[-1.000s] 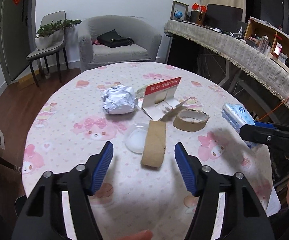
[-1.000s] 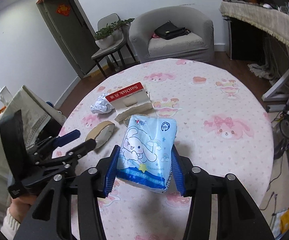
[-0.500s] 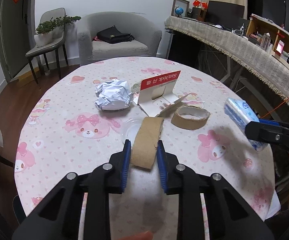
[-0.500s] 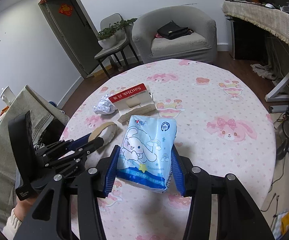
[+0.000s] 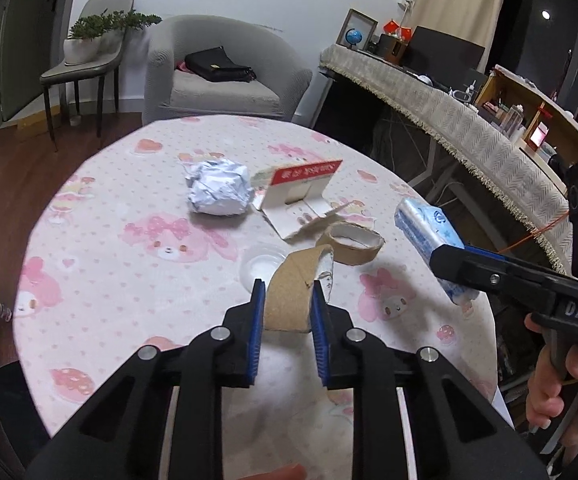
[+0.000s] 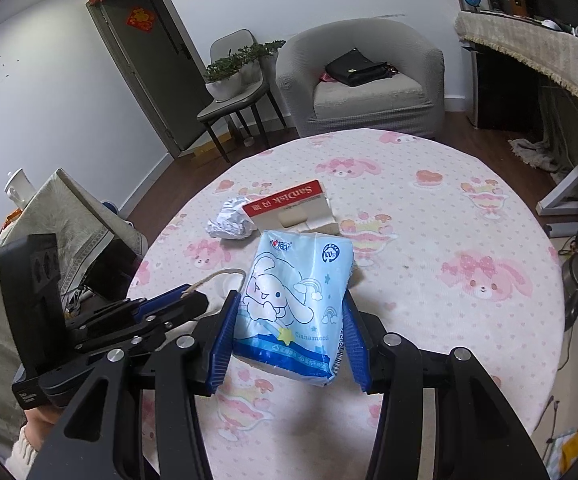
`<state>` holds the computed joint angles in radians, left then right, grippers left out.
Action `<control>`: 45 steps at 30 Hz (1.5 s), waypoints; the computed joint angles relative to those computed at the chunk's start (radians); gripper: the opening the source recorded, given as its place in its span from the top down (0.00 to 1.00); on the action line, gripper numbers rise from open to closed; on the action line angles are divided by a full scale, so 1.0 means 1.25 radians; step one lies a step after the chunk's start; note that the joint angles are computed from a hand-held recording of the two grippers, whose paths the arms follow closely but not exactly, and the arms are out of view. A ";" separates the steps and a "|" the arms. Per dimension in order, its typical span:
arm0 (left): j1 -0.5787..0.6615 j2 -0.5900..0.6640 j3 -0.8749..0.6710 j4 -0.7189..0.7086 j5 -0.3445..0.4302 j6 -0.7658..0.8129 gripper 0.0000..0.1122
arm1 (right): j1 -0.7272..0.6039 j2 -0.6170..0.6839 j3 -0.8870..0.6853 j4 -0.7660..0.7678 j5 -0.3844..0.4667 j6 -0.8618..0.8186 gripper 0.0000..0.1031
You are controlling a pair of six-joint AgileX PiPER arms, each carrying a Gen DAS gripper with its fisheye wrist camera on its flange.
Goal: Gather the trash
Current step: 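Carry the cardboard strip and wipe pack over the teal bin with both grippers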
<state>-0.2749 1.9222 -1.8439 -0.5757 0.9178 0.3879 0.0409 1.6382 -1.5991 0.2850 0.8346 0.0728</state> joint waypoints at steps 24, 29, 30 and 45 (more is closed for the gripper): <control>0.194 -0.109 0.096 -0.088 0.044 0.118 0.79 | 0.196 0.156 -0.227 -0.092 0.038 0.121 0.52; 0.257 -0.122 0.115 -0.091 0.055 0.140 0.79 | 0.242 0.215 -0.310 -0.105 0.068 0.132 0.52; 0.267 -0.123 0.118 -0.089 0.056 0.144 0.79 | 0.253 0.232 -0.334 -0.107 0.078 0.134 0.52; 0.447 -0.100 0.169 -0.076 0.059 0.228 0.79 | 0.359 0.476 -0.725 -0.137 0.243 0.161 0.52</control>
